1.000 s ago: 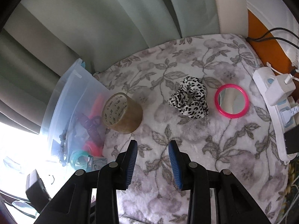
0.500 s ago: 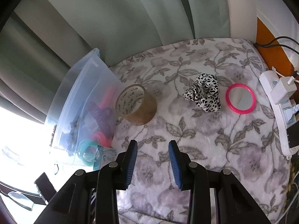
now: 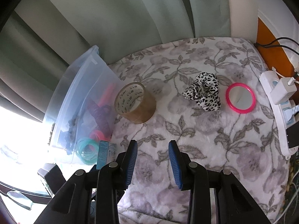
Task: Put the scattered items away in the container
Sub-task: 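Lower left gripper onto the teal medicine box while right gripper approaches the leopard scrunchie, then close left gripper on the teal box while right gripper grasps the leopard scrunchie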
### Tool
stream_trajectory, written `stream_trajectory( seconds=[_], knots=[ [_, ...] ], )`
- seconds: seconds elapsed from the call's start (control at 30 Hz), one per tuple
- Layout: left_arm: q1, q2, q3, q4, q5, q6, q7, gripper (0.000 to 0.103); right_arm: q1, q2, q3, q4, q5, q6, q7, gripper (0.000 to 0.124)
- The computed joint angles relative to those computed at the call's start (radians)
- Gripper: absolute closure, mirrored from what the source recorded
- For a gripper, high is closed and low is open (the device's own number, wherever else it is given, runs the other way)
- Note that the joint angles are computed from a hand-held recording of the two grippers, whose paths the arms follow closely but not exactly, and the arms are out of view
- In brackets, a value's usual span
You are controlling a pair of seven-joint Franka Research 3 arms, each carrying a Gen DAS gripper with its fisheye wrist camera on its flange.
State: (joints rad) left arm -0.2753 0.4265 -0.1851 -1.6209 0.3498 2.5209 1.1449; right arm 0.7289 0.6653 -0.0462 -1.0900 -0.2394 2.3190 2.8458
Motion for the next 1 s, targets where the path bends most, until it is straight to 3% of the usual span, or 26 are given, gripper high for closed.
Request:
stream_trajectory(
  seconds=[0.13, 0.3, 0.5, 0.6, 0.73, 0.87, 1.0],
  knots=[
    [-0.067, 0.052, 0.036, 0.087, 0.101, -0.118, -0.027, 0.037, -0.006, -0.025, 0.001, -0.040, 0.002, 0.000, 0.001, 0.087],
    [-0.091, 0.111, 0.044, 0.178, 0.152, -0.230, -0.012, 0.036, -0.017, -0.056, 0.004, -0.097, -0.001, 0.014, 0.014, 0.087],
    [-0.092, 0.110, 0.042, 0.175, 0.169, -0.216, -0.010, 0.036, -0.037, -0.038, 0.006, -0.083, 0.004, 0.013, -0.010, 0.087],
    [-0.065, 0.093, 0.027, 0.146, 0.127, -0.173, -0.006, 0.045, -0.040, 0.002, -0.006, -0.019, -0.010, -0.042, -0.040, 0.087],
    [-0.047, 0.080, 0.013, 0.126, 0.089, -0.144, 0.016, 0.066, -0.047, 0.090, -0.022, 0.116, -0.031, -0.145, -0.116, 0.087],
    [-0.040, 0.078, 0.002, 0.121, 0.058, -0.136, 0.052, 0.070, -0.069, 0.154, -0.030, 0.197, -0.009, -0.205, -0.144, 0.087],
    [-0.032, 0.084, -0.009, 0.128, 0.015, -0.143, 0.086, 0.075, -0.090, 0.158, -0.032, 0.174, 0.018, -0.184, -0.132, 0.086]
  ],
)
